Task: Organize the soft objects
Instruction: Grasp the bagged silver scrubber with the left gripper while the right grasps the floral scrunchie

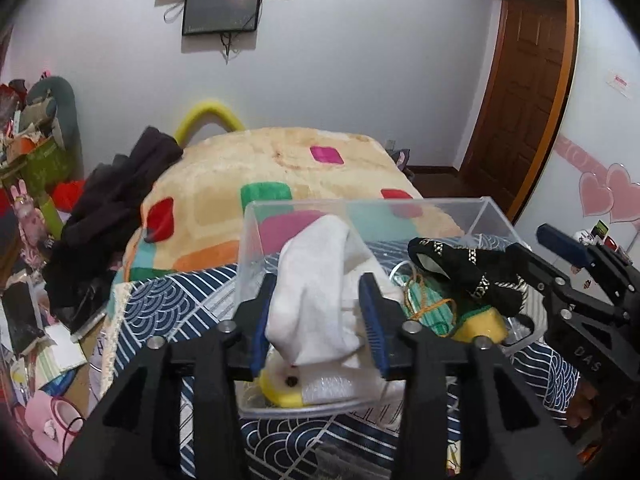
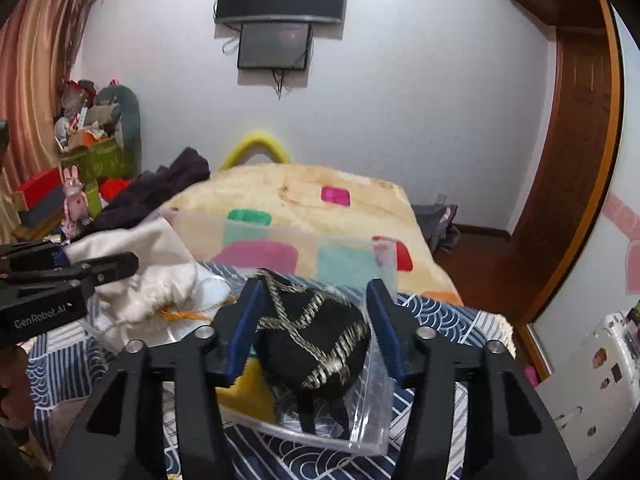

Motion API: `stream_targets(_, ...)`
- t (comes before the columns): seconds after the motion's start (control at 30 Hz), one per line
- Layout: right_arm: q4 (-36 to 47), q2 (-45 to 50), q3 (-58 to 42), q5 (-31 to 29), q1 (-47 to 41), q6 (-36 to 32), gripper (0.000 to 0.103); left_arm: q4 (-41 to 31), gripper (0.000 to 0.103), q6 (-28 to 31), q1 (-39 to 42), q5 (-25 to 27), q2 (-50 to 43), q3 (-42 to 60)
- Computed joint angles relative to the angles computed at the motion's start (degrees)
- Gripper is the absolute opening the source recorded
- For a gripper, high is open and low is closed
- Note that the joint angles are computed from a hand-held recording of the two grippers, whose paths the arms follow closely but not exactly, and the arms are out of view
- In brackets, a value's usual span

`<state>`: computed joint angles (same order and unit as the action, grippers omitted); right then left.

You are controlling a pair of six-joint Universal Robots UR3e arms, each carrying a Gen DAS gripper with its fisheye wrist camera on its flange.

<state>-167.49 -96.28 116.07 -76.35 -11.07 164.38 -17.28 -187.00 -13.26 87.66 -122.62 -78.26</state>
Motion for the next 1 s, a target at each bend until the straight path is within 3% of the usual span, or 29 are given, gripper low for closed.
stream_targets(0.2, 1.3, -7.9, 2.6, 4.5, -2.6, -0.4, 0.060, 4.1, 0.060, 1.2, -1.4, 3.4, 6.3, -6.2)
stream_targets(0.3, 1.9, -12.5, 5.1, 8.1, -4.9, -0.8, 0.071, 7.6, 0.072, 1.6, -2.8, 7.2, 9.9, -10.6)
stream_targets(0.53, 4.0, -19.8, 10.3, 13.6, -7.4, -1.5, 0.083, 13.5, 0.092, 2.7, -2.4, 7.2, 19.7, -23.6)
stream_targets(0.67, 5.3, -21.8, 13.1, 13.7, -6.6, -1.6, 0.084, 15.1, 0.096, 3.7, -2.4, 6.9, 22.7, -28.8)
stream_targets(1.0, 8.7, -21.9, 21.4, 9.5, -4.1, -2.5, 0.088, 14.5, 0.097, 3.8, -0.5, 3.0, 25.8, -40.5)
